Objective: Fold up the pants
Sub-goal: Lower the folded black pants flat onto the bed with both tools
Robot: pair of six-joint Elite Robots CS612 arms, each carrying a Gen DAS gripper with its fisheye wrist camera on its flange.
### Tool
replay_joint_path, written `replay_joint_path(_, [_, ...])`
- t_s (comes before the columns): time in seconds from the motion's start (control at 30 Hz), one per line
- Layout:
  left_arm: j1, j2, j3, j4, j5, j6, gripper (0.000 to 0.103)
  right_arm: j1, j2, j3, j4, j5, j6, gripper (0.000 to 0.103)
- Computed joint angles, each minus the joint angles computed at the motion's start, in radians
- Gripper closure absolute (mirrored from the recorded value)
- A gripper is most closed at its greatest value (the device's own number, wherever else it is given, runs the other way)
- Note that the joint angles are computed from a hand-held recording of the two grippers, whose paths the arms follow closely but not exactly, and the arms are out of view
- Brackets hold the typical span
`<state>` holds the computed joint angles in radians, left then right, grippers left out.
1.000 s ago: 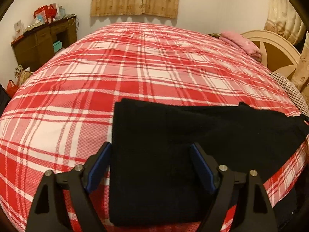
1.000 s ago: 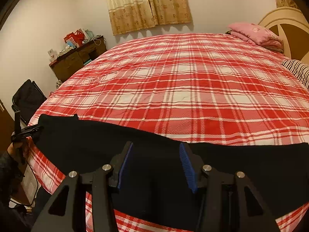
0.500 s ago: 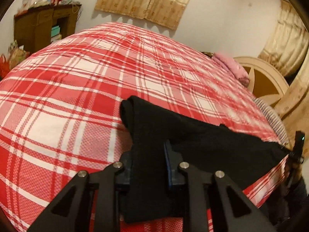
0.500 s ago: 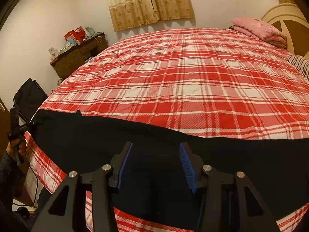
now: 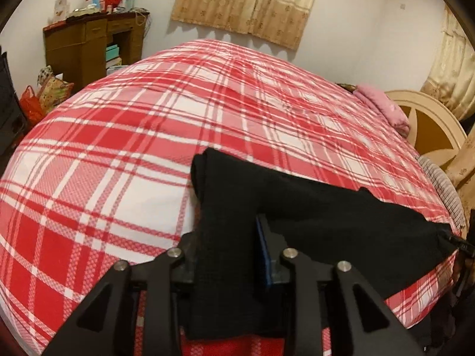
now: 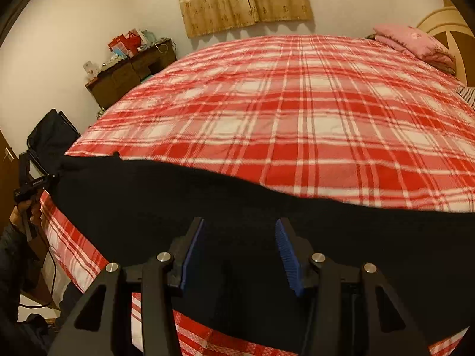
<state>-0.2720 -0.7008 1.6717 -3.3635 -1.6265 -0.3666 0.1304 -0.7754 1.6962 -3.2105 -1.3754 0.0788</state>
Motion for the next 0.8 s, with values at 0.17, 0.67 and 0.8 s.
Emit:
replay_joint_path(0.17, [-0.002, -0.010, 0.011, 0.000, 0.040, -0.011, 0.059, -0.014, 0.005, 0.011, 0.040, -0.078, 0.036, 0.052])
replay_joint_path(0.67, [-0.086, -0.057, 0.054, -0.082, 0.132, 0.010, 0.024, -0.068, -0.018, 0.057, -0.014, -0.102, 0.194, 0.049])
replay_joint_path(0.8, [-0.112, -0.033, 0.018, -0.073, 0.047, 0.043, 0.024, -0.059, -0.032, 0.081, -0.055, -0.125, 0.170, 0.049])
